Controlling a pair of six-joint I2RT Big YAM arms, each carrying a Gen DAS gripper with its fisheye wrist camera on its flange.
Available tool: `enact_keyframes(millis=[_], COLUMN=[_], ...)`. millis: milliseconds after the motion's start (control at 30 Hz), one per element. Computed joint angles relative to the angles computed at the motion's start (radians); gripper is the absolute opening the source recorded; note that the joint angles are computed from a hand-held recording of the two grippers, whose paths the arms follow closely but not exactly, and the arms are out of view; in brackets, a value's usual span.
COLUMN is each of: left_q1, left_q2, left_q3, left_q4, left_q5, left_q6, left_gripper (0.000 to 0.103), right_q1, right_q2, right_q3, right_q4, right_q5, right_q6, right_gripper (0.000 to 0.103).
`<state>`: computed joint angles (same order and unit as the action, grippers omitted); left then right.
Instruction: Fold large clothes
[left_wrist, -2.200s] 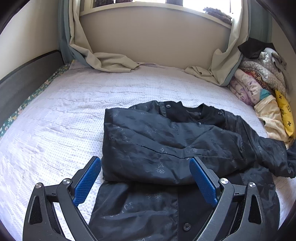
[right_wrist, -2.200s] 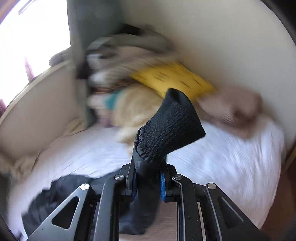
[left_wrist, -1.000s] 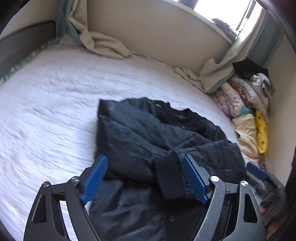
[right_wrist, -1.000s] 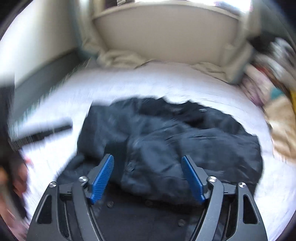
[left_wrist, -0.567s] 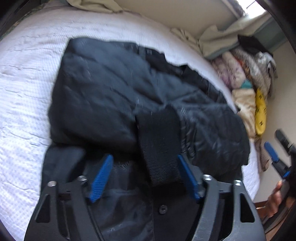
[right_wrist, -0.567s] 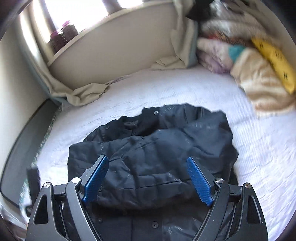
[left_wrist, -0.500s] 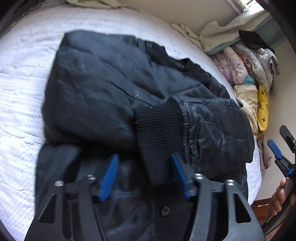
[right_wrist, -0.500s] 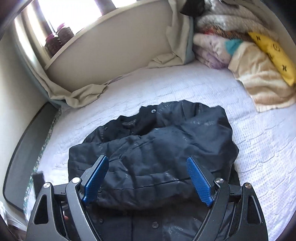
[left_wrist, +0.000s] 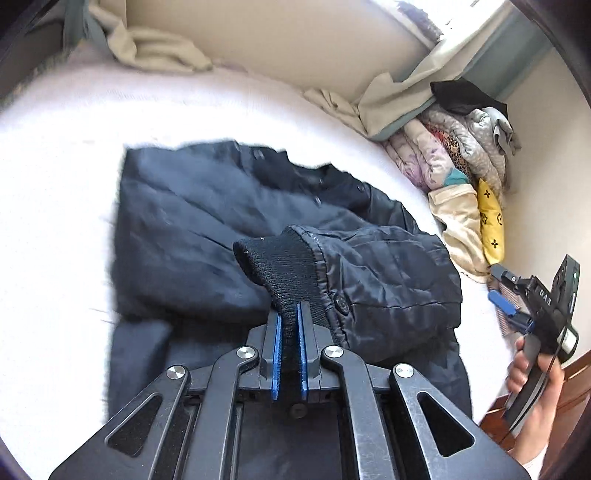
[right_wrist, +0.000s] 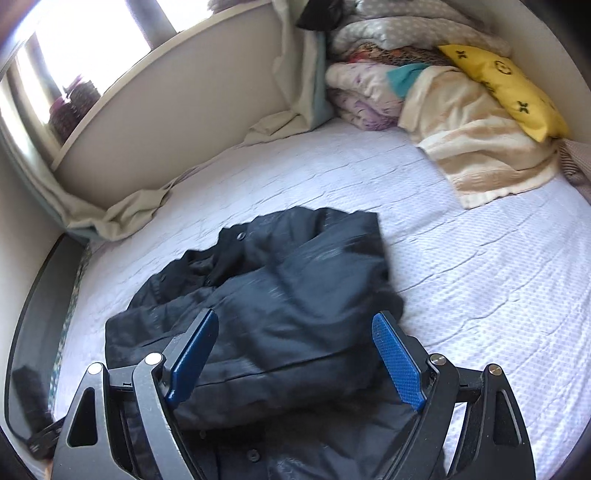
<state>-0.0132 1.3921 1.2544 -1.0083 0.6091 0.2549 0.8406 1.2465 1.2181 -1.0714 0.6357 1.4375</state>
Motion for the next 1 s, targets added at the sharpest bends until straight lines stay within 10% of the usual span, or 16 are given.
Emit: enact_keyframes(millis=[400, 767, 1000], left_q1=[-0.025, 0.030, -0.024], left_q2=[0.065, -0.001, -0.032], left_q3=[-0.020, -0.006, -0.032], left_q4=[0.025, 0.047, 0.136], left_q5=[-0.266, -0.185, -0.132], left_q6=[-0.022, -0.076, -0.075], left_gripper=[0.009, 0.011, 0.011], right_q1=[-0.022, -0.027, -0.062], right_q2=[0.012, 0.040, 0.142], right_q3=[0.006, 0.036, 0.116], right_q4=[-0.095, -0.080, 0.011], right_q5=[-0.057, -0.028, -0.001], right_q6=[0.054, -0.004, -0.245], right_gripper=[0.061, 0.059, 0.025])
